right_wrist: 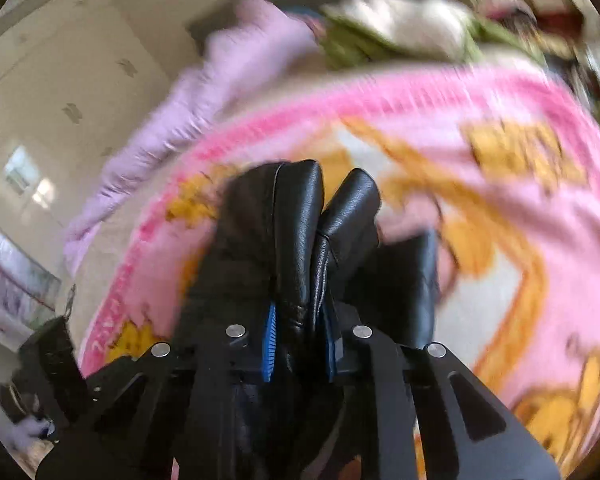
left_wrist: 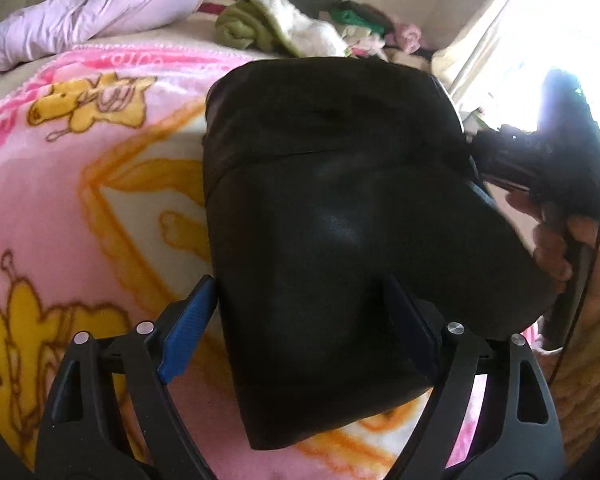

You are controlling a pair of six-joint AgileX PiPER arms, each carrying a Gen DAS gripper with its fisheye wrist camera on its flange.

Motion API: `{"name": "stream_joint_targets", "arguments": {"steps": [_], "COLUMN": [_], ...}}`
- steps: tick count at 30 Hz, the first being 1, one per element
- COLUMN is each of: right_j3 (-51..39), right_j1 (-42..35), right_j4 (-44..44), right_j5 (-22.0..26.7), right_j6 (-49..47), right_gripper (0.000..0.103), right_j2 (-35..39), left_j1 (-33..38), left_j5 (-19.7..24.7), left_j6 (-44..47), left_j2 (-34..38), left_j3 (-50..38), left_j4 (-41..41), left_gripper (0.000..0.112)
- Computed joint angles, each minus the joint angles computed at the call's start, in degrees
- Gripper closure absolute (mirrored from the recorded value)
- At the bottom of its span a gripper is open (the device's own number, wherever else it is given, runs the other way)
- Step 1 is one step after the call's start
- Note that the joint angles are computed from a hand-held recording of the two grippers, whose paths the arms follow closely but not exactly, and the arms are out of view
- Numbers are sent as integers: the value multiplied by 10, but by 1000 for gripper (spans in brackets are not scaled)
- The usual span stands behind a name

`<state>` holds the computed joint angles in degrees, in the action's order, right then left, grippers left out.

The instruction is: Fold large clothes

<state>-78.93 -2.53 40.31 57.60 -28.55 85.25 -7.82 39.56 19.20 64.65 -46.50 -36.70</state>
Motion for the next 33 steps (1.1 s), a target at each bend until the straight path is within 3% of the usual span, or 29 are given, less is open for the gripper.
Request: {"name": "stream_joint_targets", "arguments": {"steps": [3, 8, 11, 14, 15, 16, 19, 23, 25, 26, 27, 28, 33], "right_j3": [31, 137, 168, 201, 213, 224, 249, 303, 331, 337, 340, 337, 320], "right_j1": [-23, -92, -113, -149, -162, -173, -187, -209, -227, -230, -230, -210, -193], "right_j4": [2, 79, 83, 113, 120, 119, 93, 88, 130, 152, 164, 153, 121], "right_j5": [-23, -52, -48, -15, 1, 16, 50, 70, 83, 90, 92, 74, 68], "right_j6": [-30, -96, -77, -96, -98, -92, -64, -64, -99, -112, -119, -109, -119], "right_gripper": [85, 71, 48, 40, 27, 20, 18, 18, 27, 58, 74, 79, 80], "right_j2": [31, 57, 9, -63, -86, -112, -156, -174, -168, -170, -180, -208, -273], "left_j1": [-42, -95, -94, -75, -76, -80, -91, -104, -112, -113, -115, -120, -104], "left_j5": [-18, -46, -43, -29, -28, -30, -38, -43, -45, -44, -41, -40, -28], "left_j6": [-46, -91, -92, -72, -74, -80, -99, -123, -142, -145, -151, -165, -142], "left_j2": [15, 37, 33, 32, 29, 26, 17, 1, -2, -4, -5, -6, -12], "left_j3": [-9, 1, 5, 1, 0, 1, 6, 10, 7, 6, 2, 0, -4], "left_j4": [58, 107, 101, 78, 80, 86, 105, 130, 154, 158, 162, 172, 139], "left_gripper": [35, 31, 31, 31, 31, 31, 31, 30, 30, 30, 30, 30, 24]}}
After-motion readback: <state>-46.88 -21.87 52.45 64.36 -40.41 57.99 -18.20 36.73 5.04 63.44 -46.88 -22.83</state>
